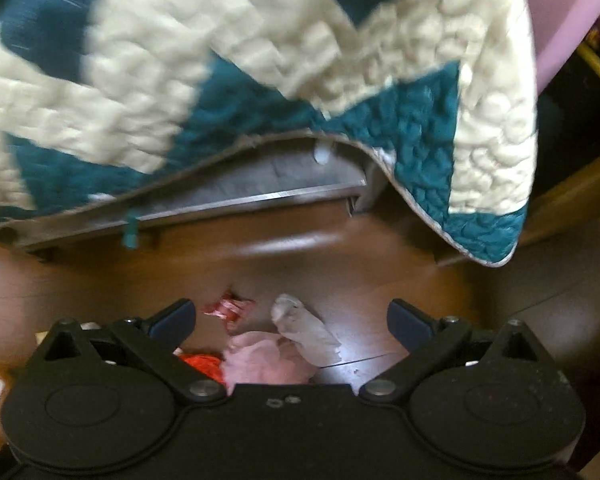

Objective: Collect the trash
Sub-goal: 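Grasp the white milk bottle with left tool while right tool grasps white tissue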

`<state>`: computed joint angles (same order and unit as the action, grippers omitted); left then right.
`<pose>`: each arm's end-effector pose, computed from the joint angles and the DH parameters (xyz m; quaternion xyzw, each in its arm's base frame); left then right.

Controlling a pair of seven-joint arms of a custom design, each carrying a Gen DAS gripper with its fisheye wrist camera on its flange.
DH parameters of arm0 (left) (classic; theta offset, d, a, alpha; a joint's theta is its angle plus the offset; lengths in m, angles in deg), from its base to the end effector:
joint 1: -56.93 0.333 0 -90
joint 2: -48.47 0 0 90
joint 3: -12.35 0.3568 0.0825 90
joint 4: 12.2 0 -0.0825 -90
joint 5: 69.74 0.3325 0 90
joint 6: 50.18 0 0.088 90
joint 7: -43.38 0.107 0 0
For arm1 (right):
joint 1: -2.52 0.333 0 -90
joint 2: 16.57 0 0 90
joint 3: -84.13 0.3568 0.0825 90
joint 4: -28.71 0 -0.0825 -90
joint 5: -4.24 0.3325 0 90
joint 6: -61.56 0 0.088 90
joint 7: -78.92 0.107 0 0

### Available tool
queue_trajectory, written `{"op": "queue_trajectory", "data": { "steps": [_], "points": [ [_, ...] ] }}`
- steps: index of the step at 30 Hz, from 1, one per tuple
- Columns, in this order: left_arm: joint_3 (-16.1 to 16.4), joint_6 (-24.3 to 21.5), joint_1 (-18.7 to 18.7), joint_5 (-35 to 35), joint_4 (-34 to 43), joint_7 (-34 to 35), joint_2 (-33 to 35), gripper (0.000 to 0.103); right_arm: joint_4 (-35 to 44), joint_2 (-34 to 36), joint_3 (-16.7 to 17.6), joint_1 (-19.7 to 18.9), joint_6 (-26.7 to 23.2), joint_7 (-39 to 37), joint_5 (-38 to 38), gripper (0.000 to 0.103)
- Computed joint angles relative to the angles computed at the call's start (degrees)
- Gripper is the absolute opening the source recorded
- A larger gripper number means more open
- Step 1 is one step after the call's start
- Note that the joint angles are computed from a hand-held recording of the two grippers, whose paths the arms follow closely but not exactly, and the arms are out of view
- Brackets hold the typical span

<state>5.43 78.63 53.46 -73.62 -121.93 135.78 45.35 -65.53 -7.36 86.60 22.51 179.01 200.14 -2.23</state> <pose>0.5179 -0.0987 0.6118 -0.6239 0.7570 -0.1626 0.1060 0.5506 0.2187 0.5927 -0.6597 0.7399 -0.0850 0.1003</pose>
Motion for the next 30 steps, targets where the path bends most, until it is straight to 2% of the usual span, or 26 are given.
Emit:
{"op": "queue_trajectory", "data": {
  "steps": [3, 5, 13, 21, 24, 26, 30],
  "points": [
    [0.1, -1.8, 0.4, 1.0, 0.2, 2.5, 3.6, 0.102, 0.7, 2.9, -0.4, -1.1, -0.7, -1.9, 2.8, 0.101],
    [-0.2, -1.3, 0.7, 1.8, -0.7, 4.5, 5.3, 0.102, 1.0, 4.5, -0.7, -1.5, -0.8, -3.3, 3.6, 0.100],
    [-2.2, 5.7, 1.2, 3.4, -5.5, 14.3, 11.1, 0.102, 2.5, 11.1, -1.5, -2.6, -1.4, -8.8, 7.7, 0.100],
    [-3.4, 9.8, 1.7, 4.4, -7.1, 17.3, 15.9, 0.101, 4.2, 17.2, -2.0, -1.9, -1.4, -11.5, 9.5, 0.097],
    [-4.1, 11.9, 2.2, 3.7, -8.1, 19.3, 16.7, 0.101, 5.0, 19.0, -1.9, -1.5, -1.4, -12.2, 10.4, 0.090],
    [-4.5, 12.2, 2.4, 3.3, -8.1, 20.7, 17.6, 0.100, 5.3, 20.0, -1.9, -1.5, -1.3, -12.9, 10.9, 0.079],
    [-4.6, 12.6, 2.0, 4.8, -7.4, 21.1, 19.7, 0.090, 6.2, 21.5, -2.3, -0.9, -2.3, -12.8, 11.0, 0.075]
  ]
}}
